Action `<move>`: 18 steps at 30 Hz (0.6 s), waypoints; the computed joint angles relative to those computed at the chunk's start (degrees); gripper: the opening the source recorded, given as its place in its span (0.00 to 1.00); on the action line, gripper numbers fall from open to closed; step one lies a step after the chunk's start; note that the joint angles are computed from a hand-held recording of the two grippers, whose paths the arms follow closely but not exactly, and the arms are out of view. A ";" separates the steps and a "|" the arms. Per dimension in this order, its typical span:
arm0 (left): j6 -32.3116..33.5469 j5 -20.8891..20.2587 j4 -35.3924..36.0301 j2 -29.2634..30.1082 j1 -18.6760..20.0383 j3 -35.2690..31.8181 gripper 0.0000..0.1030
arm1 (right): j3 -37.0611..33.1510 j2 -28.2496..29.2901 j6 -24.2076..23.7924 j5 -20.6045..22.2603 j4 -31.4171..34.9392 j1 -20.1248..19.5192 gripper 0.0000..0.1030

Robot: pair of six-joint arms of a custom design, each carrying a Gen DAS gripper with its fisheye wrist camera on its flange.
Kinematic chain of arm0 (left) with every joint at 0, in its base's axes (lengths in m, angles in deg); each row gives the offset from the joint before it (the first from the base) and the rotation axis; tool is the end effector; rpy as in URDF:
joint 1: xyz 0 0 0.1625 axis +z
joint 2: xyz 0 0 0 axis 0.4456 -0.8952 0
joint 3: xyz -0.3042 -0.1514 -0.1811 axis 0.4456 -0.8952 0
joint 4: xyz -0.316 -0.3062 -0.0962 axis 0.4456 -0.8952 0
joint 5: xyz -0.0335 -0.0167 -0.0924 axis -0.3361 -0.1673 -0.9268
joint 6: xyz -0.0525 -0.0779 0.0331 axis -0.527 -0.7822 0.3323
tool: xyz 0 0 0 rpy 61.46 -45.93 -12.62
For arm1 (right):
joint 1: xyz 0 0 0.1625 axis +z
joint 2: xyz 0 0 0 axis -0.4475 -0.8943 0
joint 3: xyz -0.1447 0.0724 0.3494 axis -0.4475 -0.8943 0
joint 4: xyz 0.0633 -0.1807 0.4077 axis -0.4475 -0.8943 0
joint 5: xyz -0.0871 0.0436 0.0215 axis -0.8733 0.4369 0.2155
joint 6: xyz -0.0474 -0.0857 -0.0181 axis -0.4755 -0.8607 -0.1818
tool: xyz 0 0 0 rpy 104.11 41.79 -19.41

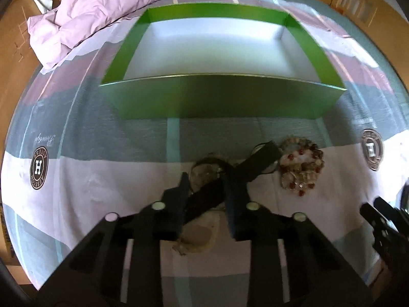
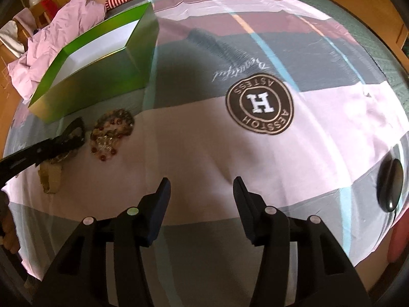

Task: Organize jewelry
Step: 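Move left gripper to the white watch while right gripper reaches the black watch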

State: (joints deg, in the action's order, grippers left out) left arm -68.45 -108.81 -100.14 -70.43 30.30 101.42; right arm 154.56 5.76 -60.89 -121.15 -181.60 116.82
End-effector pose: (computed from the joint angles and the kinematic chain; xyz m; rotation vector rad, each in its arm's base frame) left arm -0.2125 -0.6924 0.0534 0.5146 2.3591 -0.3638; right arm 0.0692 -0.5867 0.1501 -0.2463 -2.3249 0.6989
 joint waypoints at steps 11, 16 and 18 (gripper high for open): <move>-1.66 2.14 -4.06 -14.10 -0.50 15.33 0.37 | -4.02 3.58 -3.39 3.53 1.14 2.65 0.50; -3.56 2.10 -2.45 -11.49 0.88 11.99 0.39 | -17.27 14.36 -11.48 -0.40 6.32 6.15 0.50; -2.96 2.95 -1.95 -9.43 0.98 10.55 0.41 | -21.94 18.50 -13.91 -3.42 7.68 7.04 0.50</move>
State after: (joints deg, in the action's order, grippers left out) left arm -71.41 -105.86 -102.09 -79.86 31.28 111.97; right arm 132.63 24.26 -74.80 -124.58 -173.92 123.86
